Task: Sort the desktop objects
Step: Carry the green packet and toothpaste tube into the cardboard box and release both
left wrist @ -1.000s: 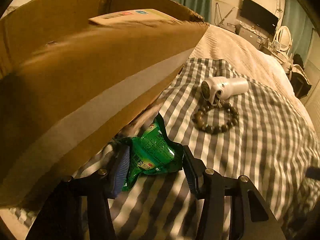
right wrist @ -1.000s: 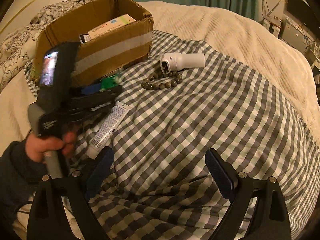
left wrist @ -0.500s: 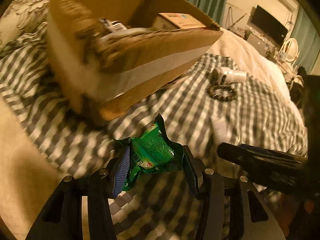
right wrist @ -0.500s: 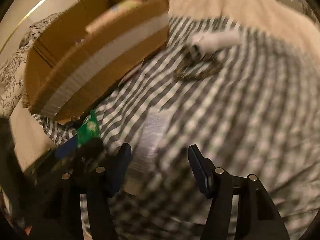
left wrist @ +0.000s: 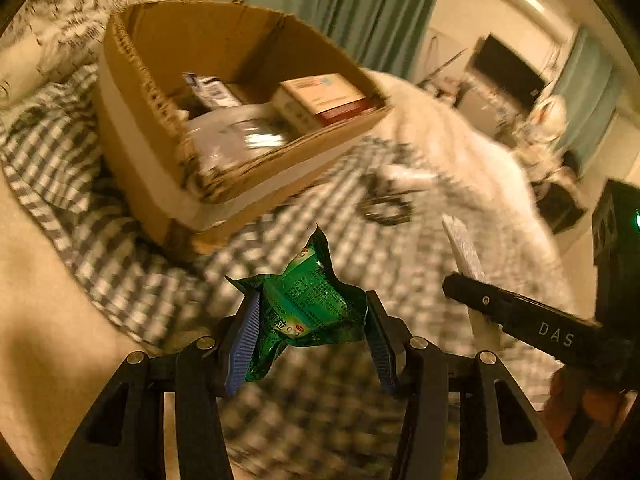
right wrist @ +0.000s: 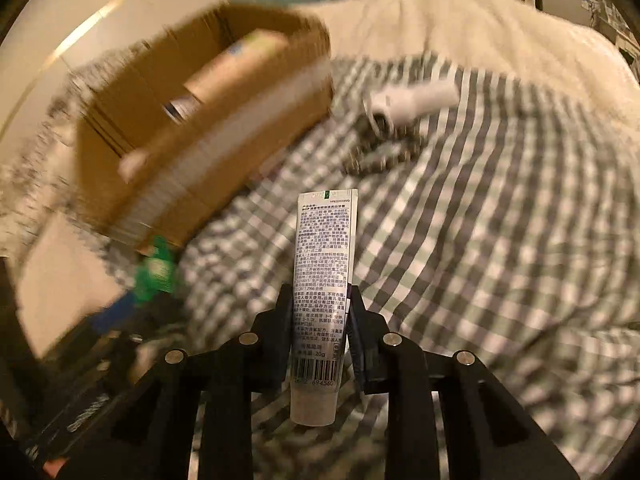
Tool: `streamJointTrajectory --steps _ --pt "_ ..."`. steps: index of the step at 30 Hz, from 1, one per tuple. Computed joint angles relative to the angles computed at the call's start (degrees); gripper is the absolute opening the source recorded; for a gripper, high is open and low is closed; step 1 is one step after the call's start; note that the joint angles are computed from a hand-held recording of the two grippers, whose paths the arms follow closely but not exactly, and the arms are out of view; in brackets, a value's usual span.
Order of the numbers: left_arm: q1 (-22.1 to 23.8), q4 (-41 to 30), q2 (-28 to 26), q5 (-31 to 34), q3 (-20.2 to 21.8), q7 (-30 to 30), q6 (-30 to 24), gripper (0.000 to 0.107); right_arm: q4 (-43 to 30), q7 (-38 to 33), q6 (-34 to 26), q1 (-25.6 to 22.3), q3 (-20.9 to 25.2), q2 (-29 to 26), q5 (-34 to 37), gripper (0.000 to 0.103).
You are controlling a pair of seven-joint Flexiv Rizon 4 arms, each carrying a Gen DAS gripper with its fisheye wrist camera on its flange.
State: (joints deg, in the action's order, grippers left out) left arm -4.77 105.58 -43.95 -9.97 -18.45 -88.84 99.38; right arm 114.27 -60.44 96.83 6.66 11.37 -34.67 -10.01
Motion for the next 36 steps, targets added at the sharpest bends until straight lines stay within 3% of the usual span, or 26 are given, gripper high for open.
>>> streamJointTrajectory --steps 2,6,11,15,16,18,20,21,22,23,24,29,33,34,36 --pt "5.1 1.1 0.6 2.2 -6.1 1.8 1.0 0.052 3.6 1.0 4.2 6.0 -6.8 3.3 1.1 0.024" --pt "7.6 -0.1 2.9 5.5 -8.1 3.8 3.9 0.052 5.9 0.3 6.4 8.2 -9.1 7.3 1.7 0.024" --pt "1.9 -12.7 2.2 3.1 1.4 8.2 -2.2 0.052 -1.9 -0.8 2.4 6.1 -5.9 6.6 -1.7 0.024" --pt "-3.6 -23.3 -3.0 0.3 10.9 14.5 -8.8 0.052 -15.7 -3.2 -3.9 0.0 3.7 -0.1 -3.8 0.024" --pt "-3.5 -24.1 -3.8 1.3 11.6 13.7 -8.9 0.052 -19.0 -4.0 -5.4 -0.9 5.4 -2.0 -3.6 0.024" --pt "-1.6 -24.4 -5.8 0.4 9.4 15.0 -7.1 0.056 -26.5 -5.8 -9.8 -1.6 8.3 -6.7 -3.0 0.025" --pt "2.0 -23.8 -7.4 -0.5 4.2 17.0 -5.9 0.069 -32.4 -8.3 -13.7 -2.0 10.5 -10.6 -2.2 0.027" --pt "4.0 -22.8 -8.0 0.1 0.9 18.7 -3.7 0.082 -35.0 -9.3 -15.6 -0.8 9.6 -11.8 -1.0 0.04" --pt "5.2 -22.2 -8.6 0.9 -1.5 20.0 -1.8 0.088 -35.7 -7.0 -15.2 0.9 6.9 -12.2 -1.9 0.049" --pt "5.3 -21.8 -8.7 1.4 -2.3 20.6 -0.8 0.1 -35.2 -5.5 -13.4 2.8 3.9 -11.8 -1.2 0.069" --pt "4.2 -21.6 -8.7 1.6 -1.6 20.5 0.6 0.103 -34.6 -4.3 -11.0 4.3 1.3 -11.5 -0.3 0.074" --pt "5.0 -18.8 -7.7 7.2 -4.8 22.9 5.4 0.103 -30.4 -1.6 -8.9 2.3 0.9 -8.6 1.2 0.074" --pt "8.7 -13.2 -5.3 12.1 -11.8 23.2 5.9 0.103 -18.0 -2.9 -5.3 3.6 -3.6 -1.0 3.1 0.074" --pt "8.4 -11.8 -4.5 12.2 -12.0 23.0 5.6 0.103 -15.4 -2.9 -4.2 3.7 -4.4 0.4 3.0 0.075" --pt "4.3 -10.1 -3.1 10.0 -8.0 21.0 5.9 0.103 -7.9 -2.3 -1.0 5.6 -8.2 4.0 2.8 0.077"
